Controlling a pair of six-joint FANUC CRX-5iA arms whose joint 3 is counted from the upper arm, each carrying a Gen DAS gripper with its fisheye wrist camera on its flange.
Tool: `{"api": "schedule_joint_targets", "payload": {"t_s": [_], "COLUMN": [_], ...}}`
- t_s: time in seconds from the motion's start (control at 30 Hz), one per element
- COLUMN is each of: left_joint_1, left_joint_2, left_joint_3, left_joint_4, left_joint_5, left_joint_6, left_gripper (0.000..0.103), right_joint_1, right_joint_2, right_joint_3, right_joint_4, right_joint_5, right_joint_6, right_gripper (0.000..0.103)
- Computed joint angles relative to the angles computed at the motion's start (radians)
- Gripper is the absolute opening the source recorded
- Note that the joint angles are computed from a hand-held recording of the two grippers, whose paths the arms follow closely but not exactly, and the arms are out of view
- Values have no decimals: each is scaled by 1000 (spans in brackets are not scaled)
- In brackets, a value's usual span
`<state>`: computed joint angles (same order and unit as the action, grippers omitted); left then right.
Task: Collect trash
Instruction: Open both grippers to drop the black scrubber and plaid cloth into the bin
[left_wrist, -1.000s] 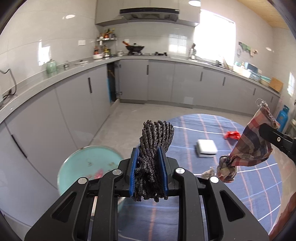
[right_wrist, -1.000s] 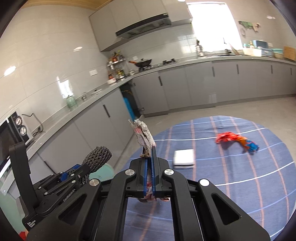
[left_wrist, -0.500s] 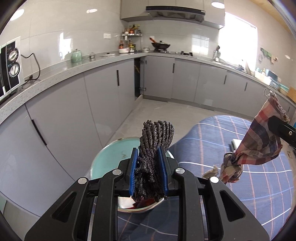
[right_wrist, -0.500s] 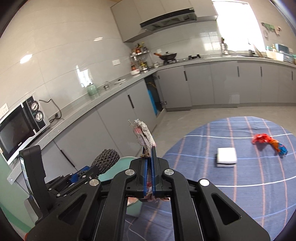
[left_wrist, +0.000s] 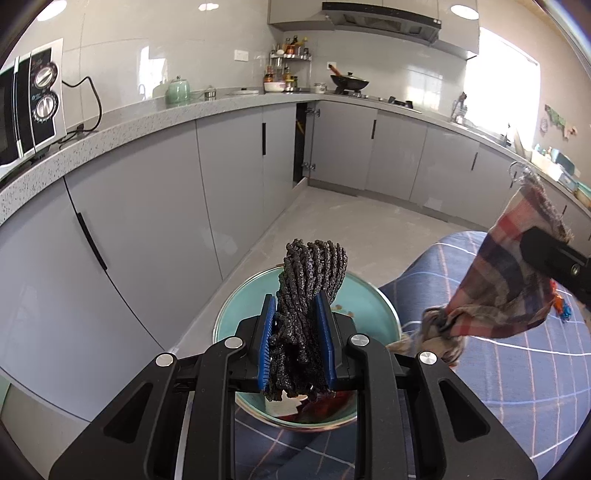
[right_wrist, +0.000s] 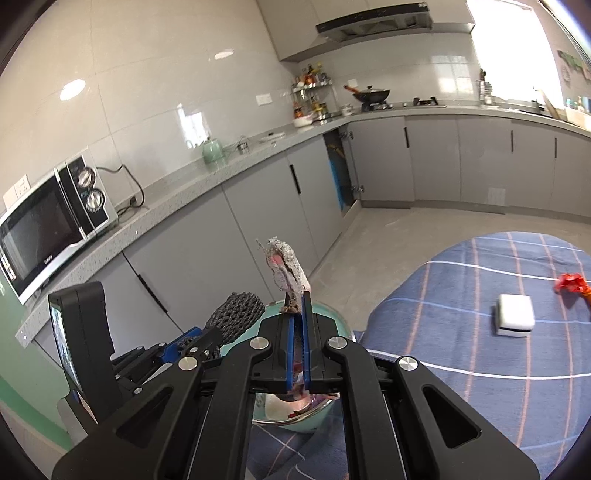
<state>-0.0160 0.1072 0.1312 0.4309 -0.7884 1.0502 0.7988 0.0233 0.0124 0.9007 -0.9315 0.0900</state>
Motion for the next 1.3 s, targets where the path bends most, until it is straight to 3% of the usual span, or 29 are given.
{"api": "schedule_joint_targets", "payload": {"t_s": [0.3, 0.9, 1.1, 1.13, 1.17, 1.2, 1.23, 1.3], "left_joint_1": [-12, -38, -39, -42, -40, -39, -40, -41], "left_joint_2": [60, 181, 206, 209, 210, 211, 215, 217], "left_joint_3": [51, 159, 190, 196, 196, 196, 202, 206], "left_joint_4": [-52, -176, -204, -209, -209, -208, -210, -215], "left_joint_5": [-28, -105, -129, -132, -132, -133, -138, -142], "left_joint_6": [46, 150, 174, 181, 180, 178, 179, 184], "left_gripper": [23, 23, 23, 23, 23, 24, 24, 25], "right_joint_1": [-46, -118, -145, -148, -150, -149, -145, -135], "right_joint_2": [86, 199, 243, 244, 240, 233, 224, 203], "right_joint_3": [87, 201, 255, 254, 243, 229, 209, 175], "right_joint_4": [-168, -380, -457, -458, -449, -427, -388, -322], "right_joint_5": [16, 13, 9, 18, 36, 52, 65, 74], "right_joint_6": [131, 304, 368, 367, 355, 333, 300, 257], "right_gripper": [3, 4, 8, 16, 32, 40, 45, 45]}}
